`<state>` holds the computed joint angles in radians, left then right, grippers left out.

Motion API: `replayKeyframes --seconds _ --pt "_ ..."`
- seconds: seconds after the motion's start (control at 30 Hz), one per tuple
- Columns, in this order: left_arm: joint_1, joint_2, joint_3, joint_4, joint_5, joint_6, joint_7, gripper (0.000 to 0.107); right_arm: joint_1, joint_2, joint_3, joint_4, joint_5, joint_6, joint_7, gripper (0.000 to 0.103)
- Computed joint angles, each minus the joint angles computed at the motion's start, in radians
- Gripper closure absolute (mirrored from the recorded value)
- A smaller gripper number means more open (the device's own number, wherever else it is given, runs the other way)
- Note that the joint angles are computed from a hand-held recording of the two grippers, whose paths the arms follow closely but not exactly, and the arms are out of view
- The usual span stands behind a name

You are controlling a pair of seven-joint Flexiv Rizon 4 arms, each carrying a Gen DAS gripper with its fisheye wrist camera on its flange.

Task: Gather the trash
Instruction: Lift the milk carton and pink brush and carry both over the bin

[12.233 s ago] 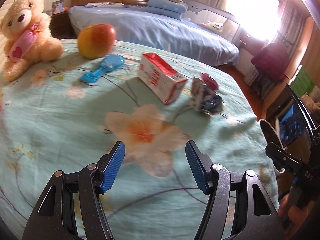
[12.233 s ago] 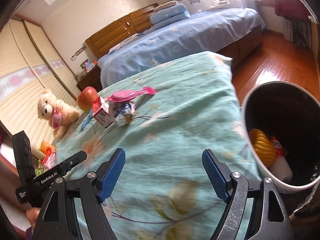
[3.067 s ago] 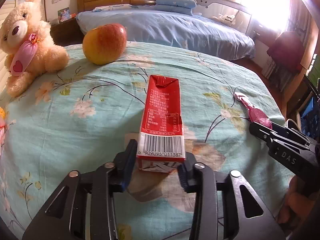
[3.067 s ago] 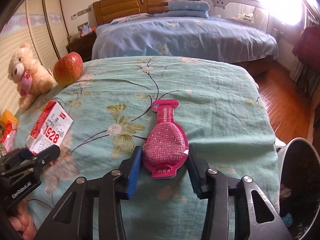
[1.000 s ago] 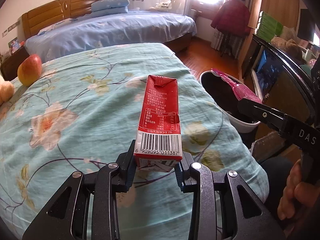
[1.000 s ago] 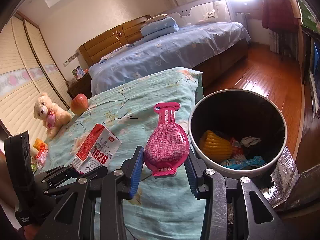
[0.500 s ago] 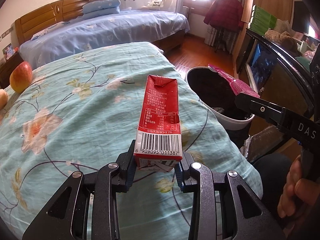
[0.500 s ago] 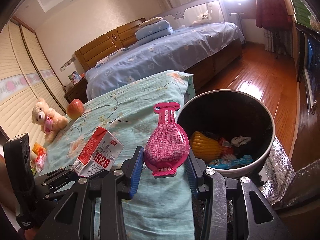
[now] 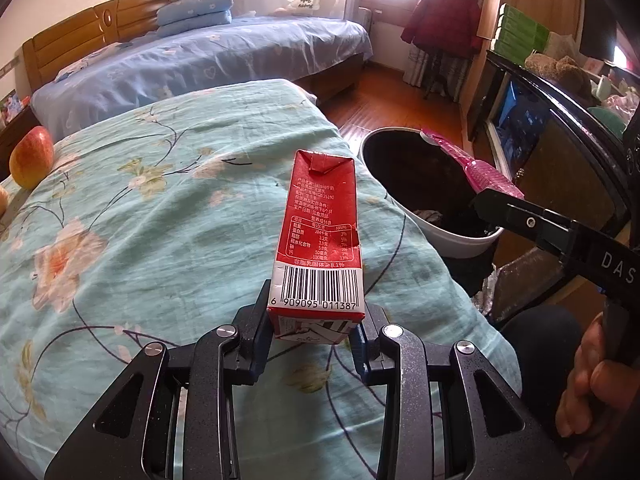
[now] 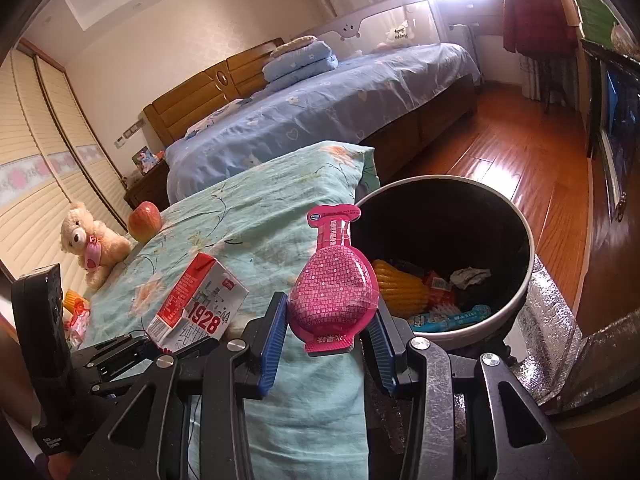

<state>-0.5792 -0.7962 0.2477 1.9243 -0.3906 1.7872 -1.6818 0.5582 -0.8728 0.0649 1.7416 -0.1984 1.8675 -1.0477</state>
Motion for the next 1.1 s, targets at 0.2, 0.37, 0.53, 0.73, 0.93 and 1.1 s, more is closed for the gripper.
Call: replayKeyframes --seconds 0.2,0.37,0.53,0.73,0.93,1.1 --pt "0.008 -0.004 -0.010 -0.025 0.012 -0.015 0.004 0.075 0.003 0.006 -0.012 0.006 0.011 0.004 0.001 0.062" --pt "0.013 -0.010 -0.013 -0.049 0.027 -0.028 0.005 0.075 0.004 0.010 -0.021 0.011 0.019 0.008 -0.002 0.062" --pt "0.016 -0.014 -0.015 -0.070 0.043 -0.040 0.001 0.075 0.001 0.013 -0.029 0.015 0.028 0.007 0.000 0.062" --pt "0.027 -0.020 -0.024 -0.093 0.063 -0.054 -0.005 0.075 -0.005 0.010 -0.029 0.016 0.033 0.006 0.002 0.062" --pt "0.039 -0.026 -0.033 -0.116 0.084 -0.072 -0.012 0.075 -0.011 0.009 -0.030 0.014 0.033 0.002 0.005 0.062" --pt "0.034 -0.029 -0.027 -0.133 0.099 -0.082 -0.022 0.075 -0.012 0.010 -0.033 0.015 0.037 0.004 0.008 0.062"
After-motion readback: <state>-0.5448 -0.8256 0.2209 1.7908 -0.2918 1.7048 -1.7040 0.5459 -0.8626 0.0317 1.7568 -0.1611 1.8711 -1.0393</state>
